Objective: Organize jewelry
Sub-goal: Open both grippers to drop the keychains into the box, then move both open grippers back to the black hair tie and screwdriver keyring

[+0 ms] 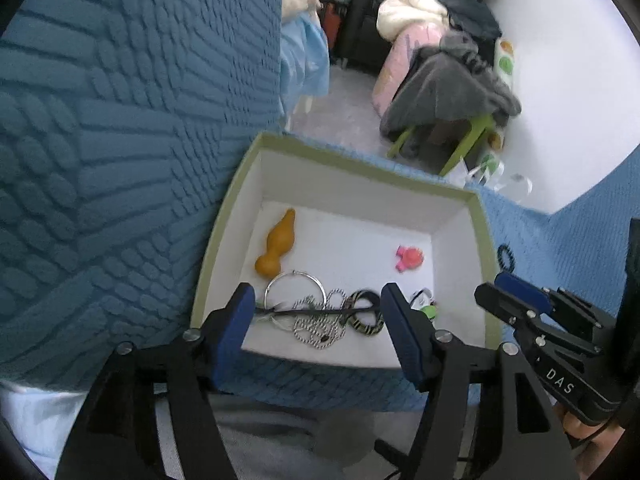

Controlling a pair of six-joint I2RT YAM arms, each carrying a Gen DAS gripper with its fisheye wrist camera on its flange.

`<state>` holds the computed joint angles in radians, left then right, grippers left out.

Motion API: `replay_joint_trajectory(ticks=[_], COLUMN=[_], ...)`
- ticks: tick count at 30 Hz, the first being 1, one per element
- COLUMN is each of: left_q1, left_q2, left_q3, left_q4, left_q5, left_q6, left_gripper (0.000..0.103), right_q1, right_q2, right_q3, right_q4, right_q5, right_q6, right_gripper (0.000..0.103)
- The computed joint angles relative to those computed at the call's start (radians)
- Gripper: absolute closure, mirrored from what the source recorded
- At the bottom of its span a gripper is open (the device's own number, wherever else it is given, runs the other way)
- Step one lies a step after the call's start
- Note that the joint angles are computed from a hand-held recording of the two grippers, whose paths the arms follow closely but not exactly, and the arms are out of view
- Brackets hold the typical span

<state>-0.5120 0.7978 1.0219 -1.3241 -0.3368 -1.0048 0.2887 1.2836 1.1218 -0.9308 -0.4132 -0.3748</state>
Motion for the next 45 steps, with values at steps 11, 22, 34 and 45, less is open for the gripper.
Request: replay_joint_trajectory(ticks=[11,22,34,45], left_q1=[-0.176,-0.258,-0.233,-0.192], left_q2=[0.122,0.325,0.58,0.775], left_q3=[0.116,0.198,0.246,0.281], left_q4=[0.033,0.238,0.498,0.658], left_q5=[-0.125,-0.145,0.031,0.161], left_q6=[-0.099,-0.063,0.024,0.044], left_gripper=[0.037,0.038,0.062,0.08], right_q1=[-0.159,-0.467,-0.671,-0.631], right_q2=[-0.032,0.057,0.315,0.526], right_q3=[0.06,0.122,0.138,0.164], right_q4=[-0.044,-0.081,0.011,0.093], right_q5=[-0.11,-0.209,-0.145,-0.082], right_q6=[-0.125,-0.33,-0.432,-0.449], right_gripper=[0.064,0.063,0.066,0.083])
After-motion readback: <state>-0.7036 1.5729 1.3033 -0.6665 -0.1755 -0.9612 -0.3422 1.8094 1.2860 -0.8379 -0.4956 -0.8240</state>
